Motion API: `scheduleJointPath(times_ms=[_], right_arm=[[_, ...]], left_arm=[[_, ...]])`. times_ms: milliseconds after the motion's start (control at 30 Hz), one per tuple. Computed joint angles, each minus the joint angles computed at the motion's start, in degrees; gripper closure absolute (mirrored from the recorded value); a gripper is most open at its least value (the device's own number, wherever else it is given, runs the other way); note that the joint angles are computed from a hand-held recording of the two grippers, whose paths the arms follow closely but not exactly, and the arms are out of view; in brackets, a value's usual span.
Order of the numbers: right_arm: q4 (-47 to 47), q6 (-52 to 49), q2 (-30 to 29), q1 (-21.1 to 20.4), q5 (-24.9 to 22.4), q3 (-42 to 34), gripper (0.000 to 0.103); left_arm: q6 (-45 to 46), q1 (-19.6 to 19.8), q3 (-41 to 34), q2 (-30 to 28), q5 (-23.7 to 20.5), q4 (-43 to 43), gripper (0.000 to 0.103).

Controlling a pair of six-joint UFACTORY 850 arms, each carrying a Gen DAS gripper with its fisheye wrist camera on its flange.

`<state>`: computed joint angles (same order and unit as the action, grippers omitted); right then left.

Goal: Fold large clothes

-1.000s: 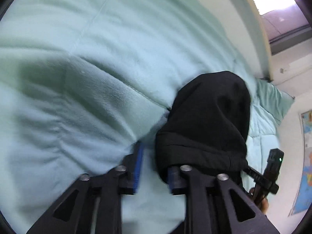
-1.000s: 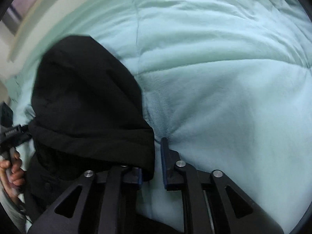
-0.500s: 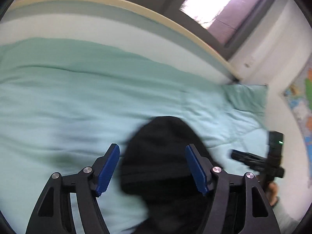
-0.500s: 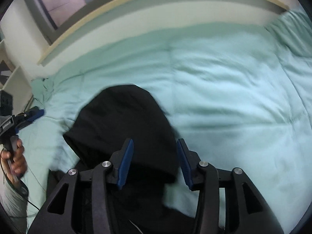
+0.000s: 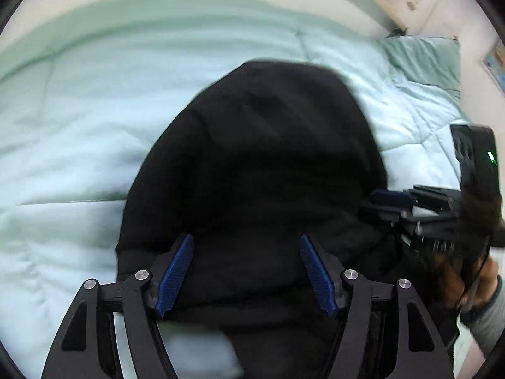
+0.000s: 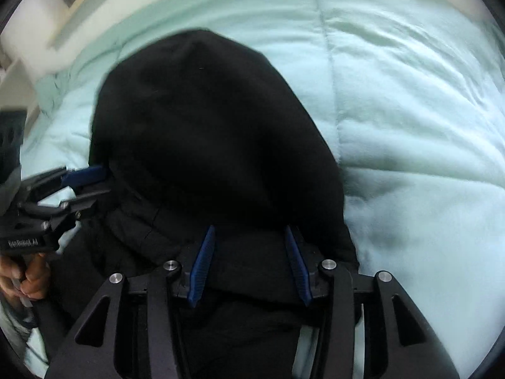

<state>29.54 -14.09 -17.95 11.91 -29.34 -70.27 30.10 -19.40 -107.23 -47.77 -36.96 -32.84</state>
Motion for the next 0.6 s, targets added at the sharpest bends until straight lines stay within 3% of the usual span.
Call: scheduleJointPath(times_ms=[67,167,267,333,400,500,600], right_arm=[[5.4,-6.27,3.7,-0.75,1.52,2.97,0.054],[2.99,-5.08,4.85,-1.42,2.22,5.1,0.051],[8.34,-6.83,1.28,-3.41,-1.03,5.24,0.051],[14.69,-11.85,1.04,-4.32,-1.11,6.16,0.051],[13.76,-11.37,1.24,-4.37,-2.02,5.85,0.051],[12.19,-12.21,1.93,-4.66,-3.29,5.03,0.051],[15.24,-16.73,2.58,-5.8,-3.46,4.59,0.051]], left_arm=[[3.3,0.3,5.03,4.23,2.91,-1.67,0.031],[-2.4,0.76,6.48,5.05,6.83,0.5,0.031],[-12.28,1.38,-2.02,-2.56,-0.02,5.58,0.032],[-13.71,0.66,-2.74,-3.59,0.97,8.43,0.031],[-14.66,0.37,-2.37,-2.95,1.81,10.22,0.031],[-9.48,2.07,0.41,0.44,2.96,2.25,0.031],[-3.03,4.16,-1.63,1.5,1.51,-5.08,0.03]])
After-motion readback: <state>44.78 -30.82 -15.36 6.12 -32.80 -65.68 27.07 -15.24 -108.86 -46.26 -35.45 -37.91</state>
